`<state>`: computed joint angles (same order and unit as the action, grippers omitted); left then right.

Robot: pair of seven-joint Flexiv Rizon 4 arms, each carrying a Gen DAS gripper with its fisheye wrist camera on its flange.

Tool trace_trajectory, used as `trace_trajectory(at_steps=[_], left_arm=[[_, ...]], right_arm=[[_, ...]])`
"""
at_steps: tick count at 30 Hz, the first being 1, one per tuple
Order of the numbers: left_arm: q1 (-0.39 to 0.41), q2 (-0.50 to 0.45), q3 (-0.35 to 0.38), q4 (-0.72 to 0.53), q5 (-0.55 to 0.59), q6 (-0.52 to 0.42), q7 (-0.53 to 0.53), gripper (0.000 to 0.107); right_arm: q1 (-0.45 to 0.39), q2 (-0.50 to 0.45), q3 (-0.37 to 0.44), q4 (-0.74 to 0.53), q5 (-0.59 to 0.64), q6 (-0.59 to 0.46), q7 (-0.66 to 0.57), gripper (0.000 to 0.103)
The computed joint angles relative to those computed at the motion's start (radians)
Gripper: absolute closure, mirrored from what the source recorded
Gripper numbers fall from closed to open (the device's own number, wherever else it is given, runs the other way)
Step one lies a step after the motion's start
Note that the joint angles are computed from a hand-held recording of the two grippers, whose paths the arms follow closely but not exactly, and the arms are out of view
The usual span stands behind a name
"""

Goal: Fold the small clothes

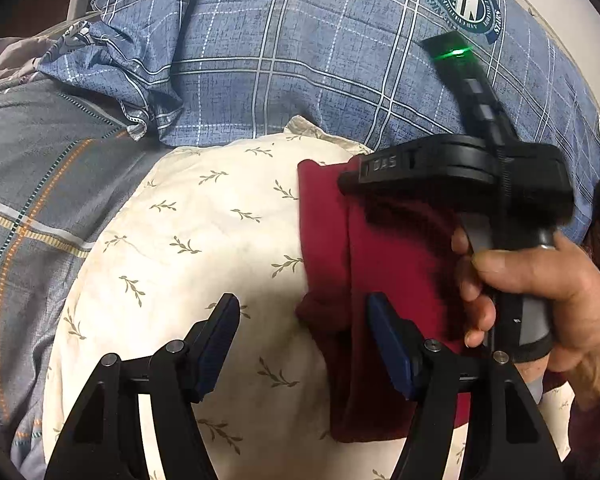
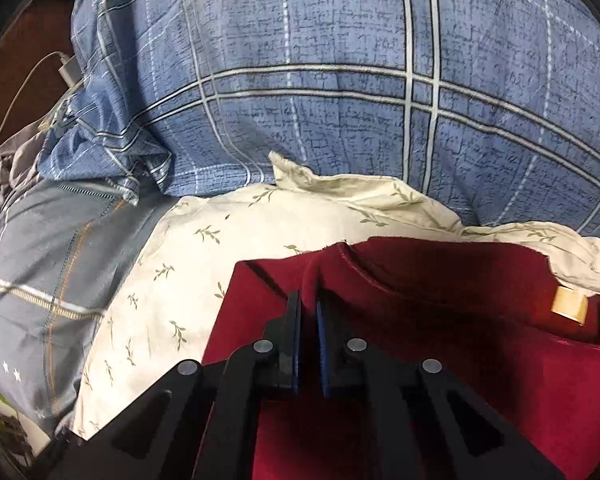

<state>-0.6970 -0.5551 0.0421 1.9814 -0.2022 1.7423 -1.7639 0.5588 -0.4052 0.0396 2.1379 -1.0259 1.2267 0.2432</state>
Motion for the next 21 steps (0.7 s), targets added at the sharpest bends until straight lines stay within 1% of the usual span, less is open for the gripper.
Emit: trace_trajectory(at_steps=[1,2,3,4,5,8,11,14,17,19,20,21], left_arm=[[-0.003,-0.001,0.003,-0.001,-0.002,-0.001,-0.003,0.038],[-0.004,-0.001,0.005,-0.001,-0.002,0.000,-0.004,0.038],[-0.004,-0.001,0.005,-0.001,-0.001,0.000,-0.005,0.038],[-0.009,-0.001,0.010,-0.001,-0.001,0.000,-0.005,0.038],[-0.009,-0.001,0.011,-0.001,0.000,0.000,-0.005,0.038],[-0.020,-0.002,0.023,-0.003,-0.002,-0.001,-0.008,0.038],[-0.038,-0.005,0.041,-0.007,-0.004,-0.002,-0.013,0.037],[-0.045,-0.007,0.049,-0.009,-0.005,-0.001,-0.015,0.037],[-0.039,-0.007,0.043,-0.009,-0.003,-0.002,-0.015,0.037],[-0.033,-0.006,0.035,-0.007,-0.002,0.002,-0.015,0.037],[-0.030,-0.007,0.032,-0.007,-0.001,0.007,-0.015,0.037],[-0.012,-0.003,0.012,-0.002,0.002,0.010,-0.011,0.037]], right_arm=[[0.005,0.016,-0.015,0.015,-0.035,0.021,0.043,0.078],[0.004,0.032,-0.030,0.032,-0.081,0.057,0.102,0.071],[0.001,0.051,-0.053,0.050,-0.163,0.106,0.185,0.064],[-0.004,0.070,-0.058,0.058,-0.226,0.118,0.235,0.065],[-0.003,0.089,-0.037,0.063,-0.225,0.078,0.221,0.065],[0.004,0.113,0.054,0.051,-0.113,-0.089,0.088,0.064],[0.014,0.098,0.101,0.028,-0.015,-0.202,0.016,0.064],[0.004,0.072,0.112,0.039,0.056,-0.190,-0.011,0.066],[0.010,0.069,0.082,0.063,0.013,-0.138,0.056,0.065],[-0.001,0.076,0.085,0.068,0.030,-0.105,0.057,0.060],[-0.006,0.084,0.083,0.075,0.029,-0.084,0.063,0.059],[-0.011,0.094,0.078,0.087,0.018,-0.057,0.076,0.057]])
